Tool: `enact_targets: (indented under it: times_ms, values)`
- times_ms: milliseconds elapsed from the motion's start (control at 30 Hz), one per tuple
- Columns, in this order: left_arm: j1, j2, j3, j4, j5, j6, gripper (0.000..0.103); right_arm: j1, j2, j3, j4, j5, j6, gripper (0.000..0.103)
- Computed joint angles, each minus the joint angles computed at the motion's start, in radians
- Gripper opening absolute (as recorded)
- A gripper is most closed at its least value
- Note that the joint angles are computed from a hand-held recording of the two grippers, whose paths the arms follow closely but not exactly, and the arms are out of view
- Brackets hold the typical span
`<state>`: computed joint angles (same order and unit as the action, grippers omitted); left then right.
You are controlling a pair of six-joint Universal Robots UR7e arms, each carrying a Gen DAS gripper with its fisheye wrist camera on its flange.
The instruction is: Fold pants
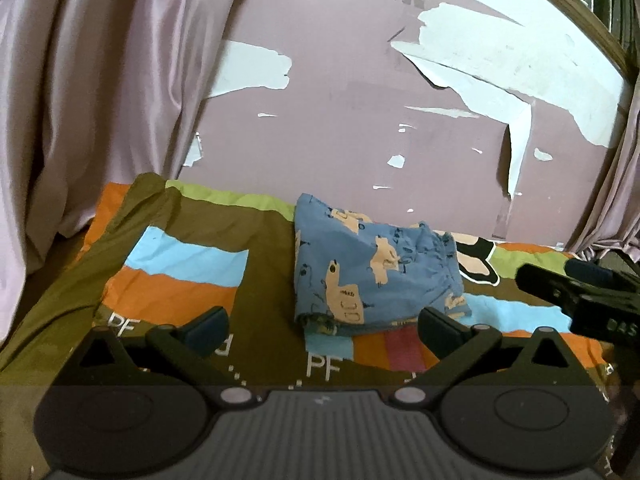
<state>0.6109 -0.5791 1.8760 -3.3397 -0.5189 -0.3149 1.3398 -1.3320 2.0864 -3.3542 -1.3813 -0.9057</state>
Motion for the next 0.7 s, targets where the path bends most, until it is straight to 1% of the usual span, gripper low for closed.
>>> enact_targets:
  times_ms: [133, 233, 300, 400, 467, 567, 700]
  values:
    - [-0.015, -0.015, 0.034, 0.034, 0.007, -0.05, 0.103, -0.019, -0.04, 0.074, -0.058, 0.003, 0.017, 0.102]
    - [-0.027, -0.014, 0.049, 0.043, 0.03, -0.058, 0.103, -0.034, -0.061, 0.111, -0.082, 0.008, 0.036, 0.102]
    - [-0.033, -0.014, 0.056, 0.057, 0.04, -0.068, 0.103, -0.042, -0.07, 0.129, -0.094, 0.016, 0.033, 0.102]
    - [-0.037, -0.013, 0.071, 0.05, 0.034, -0.088, 0.103, -0.051, -0.074, 0.147, -0.11, 0.024, 0.019, 0.102]
    - [-0.038, -0.015, 0.076, 0.064, 0.034, -0.109, 0.103, -0.057, -0.075, 0.157, -0.124, 0.032, 0.024, 0.102]
    - [-0.043, -0.01, 0.079, 0.058, 0.04, -0.101, 0.103, -0.066, -0.077, 0.169, -0.136, 0.043, 0.022, 0.102]
    - [-0.049, 0.006, 0.078, 0.03, 0.055, -0.056, 0.103, -0.082, -0.074, 0.19, -0.179, 0.068, 0.002, 0.102]
